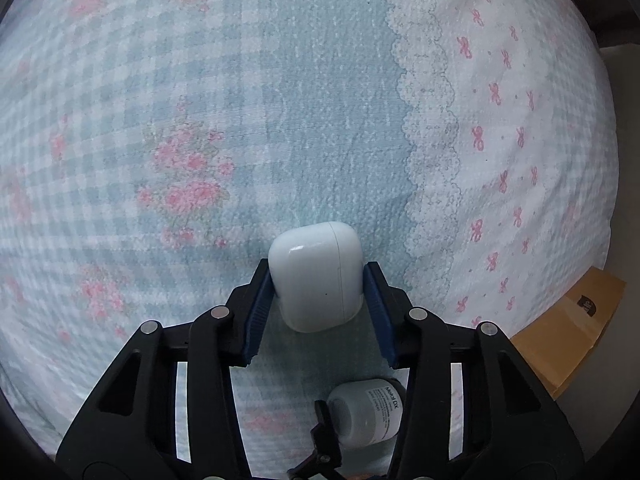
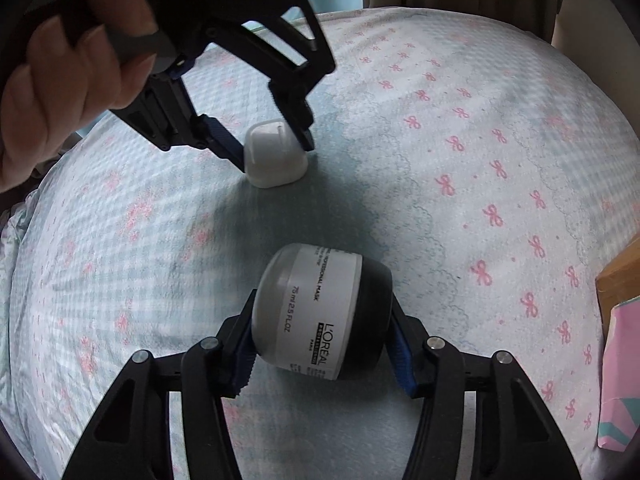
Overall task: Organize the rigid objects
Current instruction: 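Grasp the white earbud case with the left tool while the right tool grasps the black-lidded jar, then carry the earbud case with the left tool while the right tool carries the black-lidded jar to the box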
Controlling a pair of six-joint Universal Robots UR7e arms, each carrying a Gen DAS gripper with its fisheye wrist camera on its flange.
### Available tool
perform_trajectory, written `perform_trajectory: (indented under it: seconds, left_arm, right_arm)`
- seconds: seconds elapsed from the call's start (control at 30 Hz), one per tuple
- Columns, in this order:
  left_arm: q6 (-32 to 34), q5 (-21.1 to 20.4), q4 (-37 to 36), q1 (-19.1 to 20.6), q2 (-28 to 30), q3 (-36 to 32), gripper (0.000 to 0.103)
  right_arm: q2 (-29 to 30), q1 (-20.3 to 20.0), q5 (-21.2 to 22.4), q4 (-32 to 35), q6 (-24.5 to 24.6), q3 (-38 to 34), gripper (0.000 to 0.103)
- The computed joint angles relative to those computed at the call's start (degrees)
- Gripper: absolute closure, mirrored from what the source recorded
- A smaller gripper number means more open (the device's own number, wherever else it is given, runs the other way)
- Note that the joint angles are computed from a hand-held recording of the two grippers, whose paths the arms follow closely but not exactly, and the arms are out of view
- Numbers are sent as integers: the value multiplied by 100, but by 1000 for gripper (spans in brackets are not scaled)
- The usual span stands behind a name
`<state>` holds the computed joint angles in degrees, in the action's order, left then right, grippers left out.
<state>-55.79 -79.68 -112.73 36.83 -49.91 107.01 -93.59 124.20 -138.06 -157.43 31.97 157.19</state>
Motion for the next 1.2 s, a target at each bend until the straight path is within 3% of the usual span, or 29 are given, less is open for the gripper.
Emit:
perform_trajectory:
  seconds: [0.17,0.27,0.63,0.83,0.97,1.2]
  left_arm:
    - [-86,-53,-160,-74,-247,196,62]
    - [-179,-92,-257,-159,-435,327,62]
    - [-722,-314,-258,-1012,-1612,870,62]
    - [-957,-265,124,-1649,-2183,645,62]
    - [-1010,-259,348,-2048,-2167,247,62]
    - [-1324,-532,103,-2620,-2035,-52,62]
  right_arm:
    - [-473,-74,-46,449,128,8,52]
    - [-979,22,-83,1077,286,-20,52]
    - [-1936,932,-266,3608,1551,-814,52]
    - [-2088,1807,-414,5591,2818,-1833,52]
    - [-1982,2438,-377,7070,3846,-2669,52]
    - [-1768,3287,13,9551,5595,-4156,52]
